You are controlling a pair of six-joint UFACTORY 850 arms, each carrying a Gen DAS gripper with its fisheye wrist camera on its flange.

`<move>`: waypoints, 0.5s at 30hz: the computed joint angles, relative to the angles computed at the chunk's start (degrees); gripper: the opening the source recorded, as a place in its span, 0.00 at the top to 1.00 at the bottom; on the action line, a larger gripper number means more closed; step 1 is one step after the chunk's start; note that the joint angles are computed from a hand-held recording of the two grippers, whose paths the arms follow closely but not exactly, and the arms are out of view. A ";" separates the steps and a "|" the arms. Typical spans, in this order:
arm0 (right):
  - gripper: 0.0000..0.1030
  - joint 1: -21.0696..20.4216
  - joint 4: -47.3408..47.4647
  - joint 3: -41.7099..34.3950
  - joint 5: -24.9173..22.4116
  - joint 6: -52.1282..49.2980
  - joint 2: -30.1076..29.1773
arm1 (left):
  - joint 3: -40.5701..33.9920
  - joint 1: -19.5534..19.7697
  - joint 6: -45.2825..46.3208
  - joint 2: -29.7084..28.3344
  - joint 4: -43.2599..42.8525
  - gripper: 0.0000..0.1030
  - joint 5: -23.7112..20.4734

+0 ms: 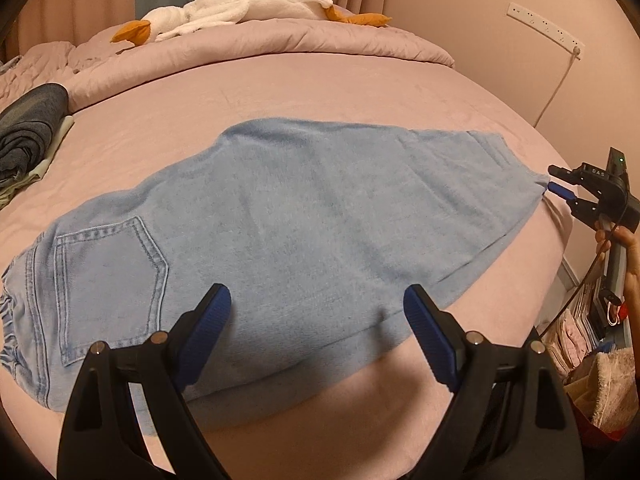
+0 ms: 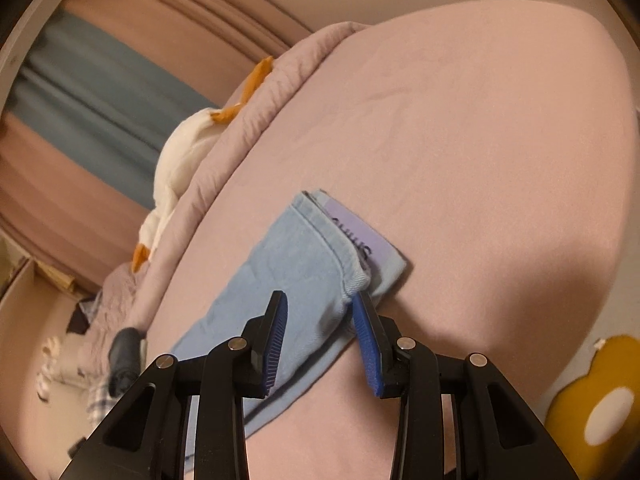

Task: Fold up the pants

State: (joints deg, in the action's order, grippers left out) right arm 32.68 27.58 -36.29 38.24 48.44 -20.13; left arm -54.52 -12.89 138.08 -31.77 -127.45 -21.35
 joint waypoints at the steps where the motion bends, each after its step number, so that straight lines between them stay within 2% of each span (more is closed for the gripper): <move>1: 0.64 -0.69 -2.77 -0.68 -0.17 1.88 -0.87 | -0.24 -0.04 -0.33 -0.19 0.26 0.15 0.08; 3: 0.64 -1.85 -7.37 -1.86 -0.66 6.00 -2.43 | -0.36 -0.06 -0.46 -0.27 0.25 0.15 0.22; 6: 0.67 -2.45 -8.49 -3.06 -0.66 8.04 -4.08 | -0.19 0.12 -0.60 -0.08 0.12 0.15 0.22; 7: 0.73 -2.41 -7.68 -3.18 -0.56 7.98 -4.29 | -0.11 0.18 -0.11 0.01 -0.35 0.15 0.30; 8: 0.94 -2.30 -6.29 -3.51 -0.94 6.84 -4.41 | -0.10 0.26 0.09 0.09 -0.55 0.15 0.43; 13: 0.95 0.10 5.90 -3.27 -1.74 -8.54 -1.11 | -1.13 0.78 0.89 -0.20 -1.57 0.14 1.10; 15: 0.95 0.49 9.05 -3.16 -1.97 -10.47 -0.48 | -2.03 0.93 0.91 -0.98 -1.94 0.14 1.59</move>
